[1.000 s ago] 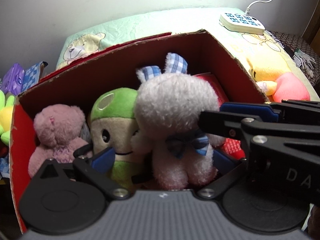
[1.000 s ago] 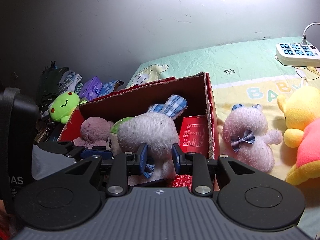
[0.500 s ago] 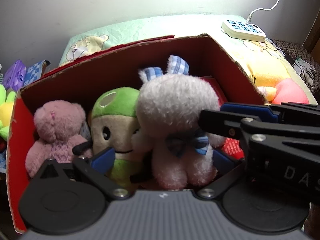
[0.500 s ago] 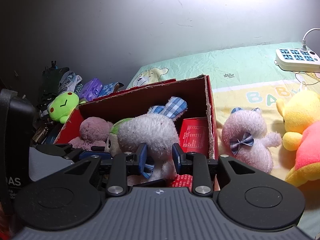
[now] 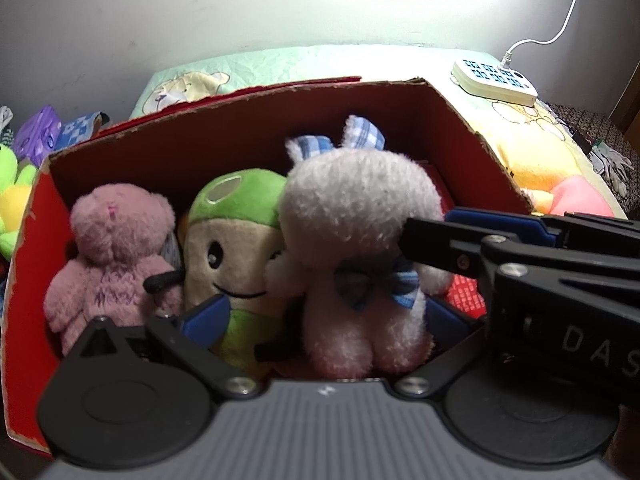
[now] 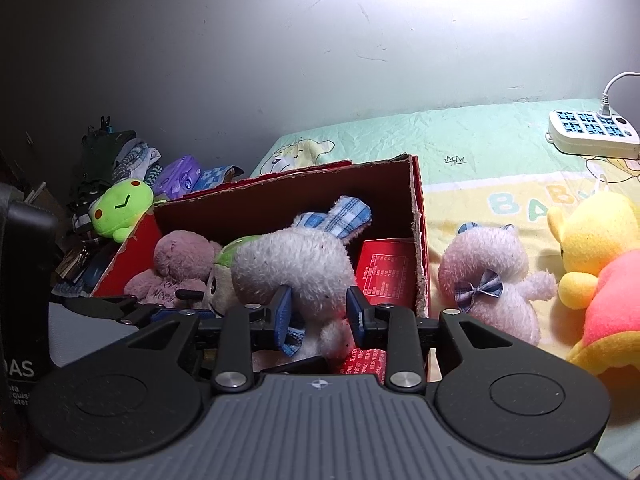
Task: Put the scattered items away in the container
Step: 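Open the right tool to release the bunny and withdraw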
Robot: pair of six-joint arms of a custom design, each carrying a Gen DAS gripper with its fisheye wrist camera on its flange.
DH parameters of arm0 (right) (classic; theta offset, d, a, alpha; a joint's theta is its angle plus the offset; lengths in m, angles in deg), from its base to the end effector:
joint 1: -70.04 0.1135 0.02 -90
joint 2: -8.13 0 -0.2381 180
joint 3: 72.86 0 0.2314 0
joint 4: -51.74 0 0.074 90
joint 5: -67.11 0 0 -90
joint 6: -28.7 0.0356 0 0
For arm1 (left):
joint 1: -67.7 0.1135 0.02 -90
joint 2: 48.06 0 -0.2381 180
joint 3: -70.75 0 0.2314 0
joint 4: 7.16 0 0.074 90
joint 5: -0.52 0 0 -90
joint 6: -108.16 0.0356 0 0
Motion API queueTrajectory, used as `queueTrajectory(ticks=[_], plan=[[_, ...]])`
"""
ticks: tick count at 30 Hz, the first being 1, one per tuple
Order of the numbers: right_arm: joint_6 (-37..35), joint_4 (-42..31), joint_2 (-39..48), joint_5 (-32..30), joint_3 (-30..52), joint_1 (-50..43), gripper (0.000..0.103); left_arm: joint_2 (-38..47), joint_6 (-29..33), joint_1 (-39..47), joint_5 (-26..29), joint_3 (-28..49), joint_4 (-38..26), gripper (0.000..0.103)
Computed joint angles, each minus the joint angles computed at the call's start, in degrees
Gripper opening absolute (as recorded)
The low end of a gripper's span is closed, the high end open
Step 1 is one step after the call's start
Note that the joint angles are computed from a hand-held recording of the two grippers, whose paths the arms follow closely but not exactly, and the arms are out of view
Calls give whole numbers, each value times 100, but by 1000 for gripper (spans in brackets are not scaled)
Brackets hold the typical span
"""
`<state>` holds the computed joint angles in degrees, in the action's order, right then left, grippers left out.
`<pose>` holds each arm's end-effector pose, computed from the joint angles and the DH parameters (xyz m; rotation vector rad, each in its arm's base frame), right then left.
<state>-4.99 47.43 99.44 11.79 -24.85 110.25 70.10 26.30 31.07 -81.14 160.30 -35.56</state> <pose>0.2143 0.1546 0.1166 0.5753 2.1541 0.1803 0.3139 -0.2398 0.1210 1.0396 2.3771 -0.3723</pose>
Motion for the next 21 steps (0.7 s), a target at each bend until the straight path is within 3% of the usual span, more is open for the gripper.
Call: queueTrajectory(ticks=[7,21], plan=[[445,-563,-14,236,212,187,38,-80,-87,-26,-93,-207,245,103],[1503,-498,-448,1011,-148,964,40,-577,-171,7,-651,-719,571,102]])
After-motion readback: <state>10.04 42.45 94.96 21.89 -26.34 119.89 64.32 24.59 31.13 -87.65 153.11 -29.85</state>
